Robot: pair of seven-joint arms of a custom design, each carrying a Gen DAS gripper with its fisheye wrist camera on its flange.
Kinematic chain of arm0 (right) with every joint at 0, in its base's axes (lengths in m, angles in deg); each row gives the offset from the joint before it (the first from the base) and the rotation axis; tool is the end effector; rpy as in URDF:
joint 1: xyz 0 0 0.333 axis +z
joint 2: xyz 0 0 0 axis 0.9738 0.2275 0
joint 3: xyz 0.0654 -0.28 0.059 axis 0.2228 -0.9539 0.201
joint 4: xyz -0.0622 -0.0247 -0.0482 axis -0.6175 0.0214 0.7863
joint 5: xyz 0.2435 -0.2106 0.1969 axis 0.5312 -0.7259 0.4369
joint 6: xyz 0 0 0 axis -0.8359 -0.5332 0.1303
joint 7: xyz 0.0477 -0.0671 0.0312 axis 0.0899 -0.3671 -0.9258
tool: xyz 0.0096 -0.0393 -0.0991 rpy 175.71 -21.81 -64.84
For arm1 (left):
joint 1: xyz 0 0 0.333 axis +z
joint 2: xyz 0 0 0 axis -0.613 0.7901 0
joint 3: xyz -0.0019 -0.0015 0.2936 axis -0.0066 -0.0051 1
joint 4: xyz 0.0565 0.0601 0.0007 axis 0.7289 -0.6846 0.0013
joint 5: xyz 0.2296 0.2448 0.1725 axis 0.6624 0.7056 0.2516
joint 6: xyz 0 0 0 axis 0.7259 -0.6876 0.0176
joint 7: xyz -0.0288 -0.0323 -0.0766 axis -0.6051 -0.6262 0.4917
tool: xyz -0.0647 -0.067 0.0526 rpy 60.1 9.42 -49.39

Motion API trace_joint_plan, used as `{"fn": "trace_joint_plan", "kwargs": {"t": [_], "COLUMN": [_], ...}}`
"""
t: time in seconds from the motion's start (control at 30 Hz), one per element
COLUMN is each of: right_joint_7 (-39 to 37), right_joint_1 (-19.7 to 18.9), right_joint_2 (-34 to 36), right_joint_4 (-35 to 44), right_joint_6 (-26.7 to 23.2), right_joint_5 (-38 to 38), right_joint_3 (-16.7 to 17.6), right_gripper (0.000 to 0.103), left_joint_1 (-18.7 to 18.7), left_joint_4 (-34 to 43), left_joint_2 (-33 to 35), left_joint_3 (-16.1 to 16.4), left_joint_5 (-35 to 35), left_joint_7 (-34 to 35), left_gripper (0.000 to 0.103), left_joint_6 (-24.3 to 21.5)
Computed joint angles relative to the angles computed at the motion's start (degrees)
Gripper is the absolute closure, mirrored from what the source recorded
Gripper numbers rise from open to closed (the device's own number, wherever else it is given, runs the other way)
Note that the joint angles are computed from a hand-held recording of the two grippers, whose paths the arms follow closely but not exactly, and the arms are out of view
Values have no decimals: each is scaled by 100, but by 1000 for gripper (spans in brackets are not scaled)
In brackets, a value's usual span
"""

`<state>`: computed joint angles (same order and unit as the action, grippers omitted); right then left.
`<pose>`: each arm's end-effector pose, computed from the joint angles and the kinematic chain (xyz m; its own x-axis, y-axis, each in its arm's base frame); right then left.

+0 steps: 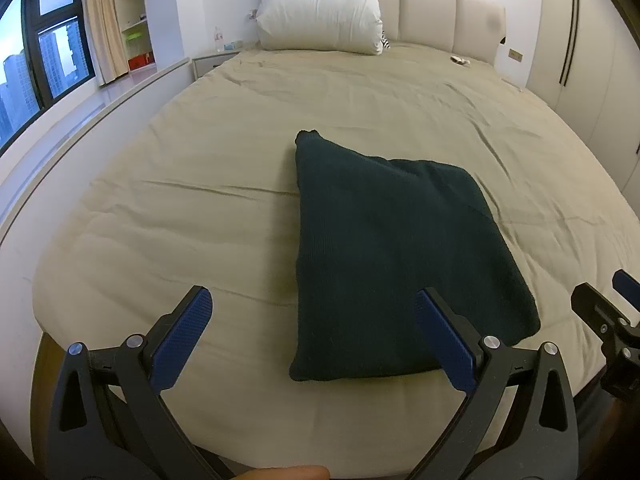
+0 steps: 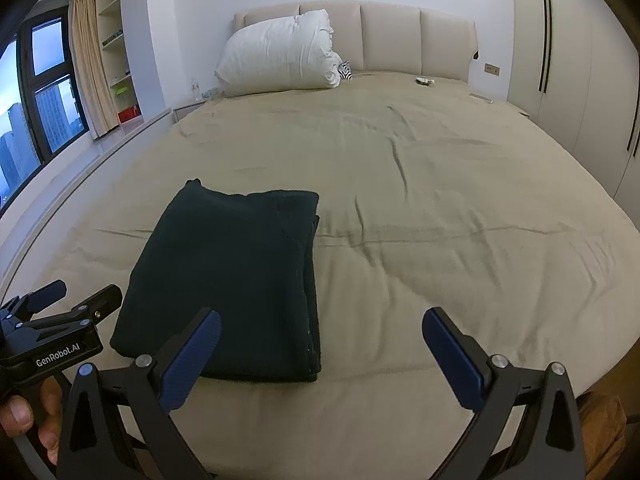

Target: Fold small clothes

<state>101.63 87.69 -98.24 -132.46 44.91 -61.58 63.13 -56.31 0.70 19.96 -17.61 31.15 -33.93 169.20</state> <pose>0.4446 0.1815 0.7210 0.0721 -0.9965 -0.0432 -0.7165 -0.0216 -0.6972 0.6211 -0.2763 0.5931 0.1605 -0.9870 0.0026 -0.7588 -0.1251 -0.6392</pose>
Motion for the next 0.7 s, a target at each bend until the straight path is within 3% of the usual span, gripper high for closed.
{"fn": "trace_joint_plan", "kwargs": {"t": [0.7], "right_joint_7": [-30], "right_joint_1": [23], "right_joint_2": [-33], "right_joint_4": [-84], "right_joint_6": [-11], "right_joint_5": [65], "right_joint_3": [-6], "right_gripper": [0], "left_joint_1": [0], "left_joint_4": [29], "left_joint_2": [55], "left_joint_3": [11], "left_joint_5": [-28], "left_joint_7": [26], "left_gripper": [0], "left_joint_6": [15]}}
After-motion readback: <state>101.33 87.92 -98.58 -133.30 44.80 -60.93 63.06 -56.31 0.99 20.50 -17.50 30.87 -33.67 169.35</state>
